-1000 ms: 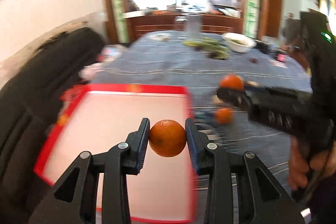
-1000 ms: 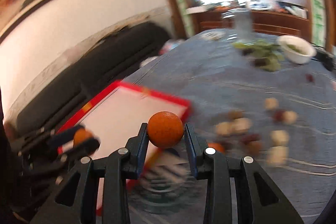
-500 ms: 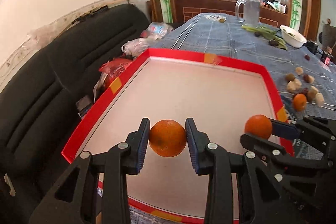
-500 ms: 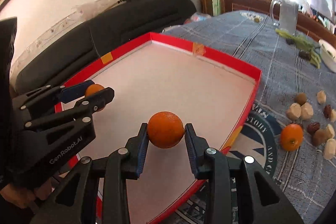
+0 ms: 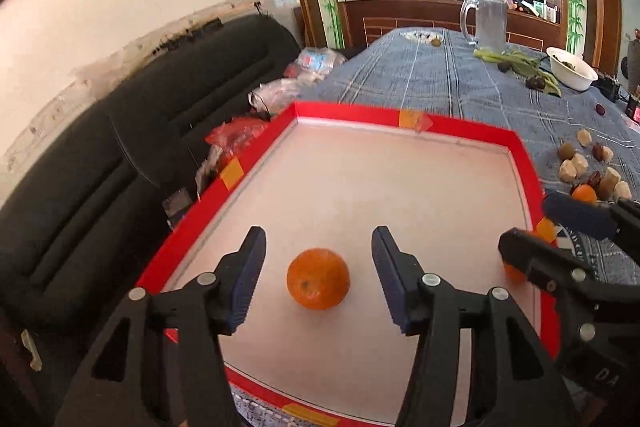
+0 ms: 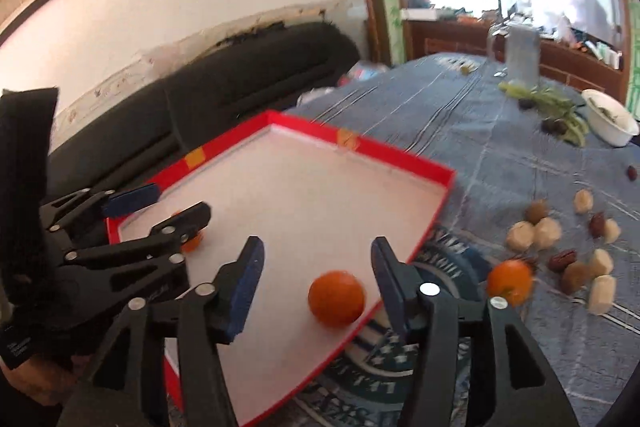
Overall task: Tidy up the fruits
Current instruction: 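Carry the orange to the white tray and open the right tool, then move the right tool back to the table and grasp a pale cake cube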
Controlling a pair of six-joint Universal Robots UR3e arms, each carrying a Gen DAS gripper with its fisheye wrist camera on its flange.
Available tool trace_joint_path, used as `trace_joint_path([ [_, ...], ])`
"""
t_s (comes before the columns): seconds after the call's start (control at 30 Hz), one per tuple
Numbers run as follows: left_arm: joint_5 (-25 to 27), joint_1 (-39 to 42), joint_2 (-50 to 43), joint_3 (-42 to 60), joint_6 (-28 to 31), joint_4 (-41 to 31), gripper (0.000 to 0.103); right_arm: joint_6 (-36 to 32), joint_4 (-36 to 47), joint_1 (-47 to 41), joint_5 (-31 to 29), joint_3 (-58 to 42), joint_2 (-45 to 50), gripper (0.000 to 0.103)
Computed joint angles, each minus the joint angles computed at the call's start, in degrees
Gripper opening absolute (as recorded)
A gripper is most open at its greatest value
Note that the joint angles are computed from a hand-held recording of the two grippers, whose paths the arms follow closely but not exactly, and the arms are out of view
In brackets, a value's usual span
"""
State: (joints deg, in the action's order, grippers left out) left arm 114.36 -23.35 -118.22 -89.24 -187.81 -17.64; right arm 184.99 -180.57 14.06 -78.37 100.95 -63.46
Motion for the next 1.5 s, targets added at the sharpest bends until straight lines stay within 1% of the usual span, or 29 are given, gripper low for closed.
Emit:
trace_joint_path([
  [0.03,0.46,-0.41,0.01,0.27,0.03,0.12,0.064,0.48,-0.69,-0.18,-0.47,0.32,-0.16,0.059],
  [0.07,1.05,-0.90,-0.02,0.81,0.07,0.04,0.065,1.44,-1.87,-0.44,-1.25,1.18,-0.66,0.059],
  [0.13,2.64,-2.08,-0.30,2.16,0.34,-0.21,0.073,2.77,-2.80,-1.18,-1.39,1.74,-0.97,0.059],
  [0.23,5.18,-4.13,-0.95,4.23,0.81,-0.56,0.081,5.04,-4.01,-2.38,-1.31,2.73,-1.59,0.060],
  [0.33,7.22,-5.79,-1.51,6.28,1.39,-1.44,0.082,6.25,-5.38,-3.62,-0.79,4.33,-2.75,0.060],
  [0.47,8.54,-7.54,-2.06,9.07,1.69,-3.16,0.084,7.26,-8.16,-6.15,0.70,8.30,-5.44,0.064],
  [0.53,9.45,-8.66,-2.79,11.06,1.99,-3.79,0.089,7.65,-9.34,-7.82,1.46,10.46,-7.11,0.064],
  [0.57,9.83,-9.17,-3.11,11.84,2.15,-3.99,0.090,7.65,-9.89,-8.77,1.79,11.71,-8.04,0.065],
  [0.63,10.27,-10.23,-4.11,13.70,3.00,-4.02,0.098,7.09,-10.27,-10.60,1.98,14.03,-10.01,0.069],
  [0.67,10.39,-10.70,-4.77,14.95,3.38,-4.50,0.100,6.78,-10.56,-11.72,1.95,15.45,-11.21,0.070],
  [0.7,9.84,-11.13,-5.74,16.89,3.83,-5.76,0.103,6.35,-10.83,-13.03,2.10,16.94,-12.45,0.070],
  [0.83,5.70,-12.29,-8.74,23.05,4.43,-12.13,0.103,2.24,-9.18,-19.56,3.24,23.33,-18.33,0.071],
  [0.93,1.81,-13.16,-10.56,24.78,6.28,-14.03,0.103,-3.03,-3.11,-25.52,3.94,27.18,-22.80,0.071],
  [1.03,-2.45,-13.19,-12.14,25.90,6.58,-16.49,0.103,-6.29,3.04,-29.66,4.44,28.04,-24.49,0.071],
  [1.1,-4.67,-12.79,-12.97,26.91,6.35,-18.13,0.103,-7.23,6.46,-30.43,4.16,26.29,-23.41,0.071],
  [1.17,-5.29,-12.65,-13.64,28.13,6.46,-18.97,0.103,-8.53,8.87,-30.48,4.26,24.86,-22.31,0.071],
  [1.23,-5.77,-12.39,-13.90,29.15,6.95,-18.90,0.103,-8.70,10.15,-28.95,3.09,22.02,-19.71,0.069],
  [1.3,-6.91,-12.10,-14.73,31.27,7.75,-19.44,0.103,-7.85,11.22,-27.33,1.86,18.75,-16.96,0.061],
  [1.33,-7.72,-11.89,-15.58,33.09,8.20,-20.51,0.103,-7.43,12.12,-26.90,1.55,17.39,-16.04,0.056],
  [1.37,-8.83,-11.62,-16.44,34.91,8.53,-21.73,0.103,-6.81,13.01,-26.44,1.15,15.86,-14.86,0.051],
  [1.4,-10.22,-11.37,-17.46,37.09,8.81,-23.06,0.103,-6.52,13.69,-26.16,0.76,14.83,-14.04,0.049],
  [1.43,-11.60,-11.27,-18.91,39.70,9.26,-24.17,0.102,-6.38,14.42,-25.82,0.23,13.81,-13.17,0.043],
  [1.47,-12.03,-11.46,-20.20,41.89,9.63,-25.06,0.102,-6.48,15.27,-25.63,-0.01,12.80,-12.21,0.041],
  [1.5,-12.27,-11.72,-22.26,45.46,10.09,-26.83,0.099,-6.54,15.52,-25.98,1.06,12.61,-11.85,0.039],
])
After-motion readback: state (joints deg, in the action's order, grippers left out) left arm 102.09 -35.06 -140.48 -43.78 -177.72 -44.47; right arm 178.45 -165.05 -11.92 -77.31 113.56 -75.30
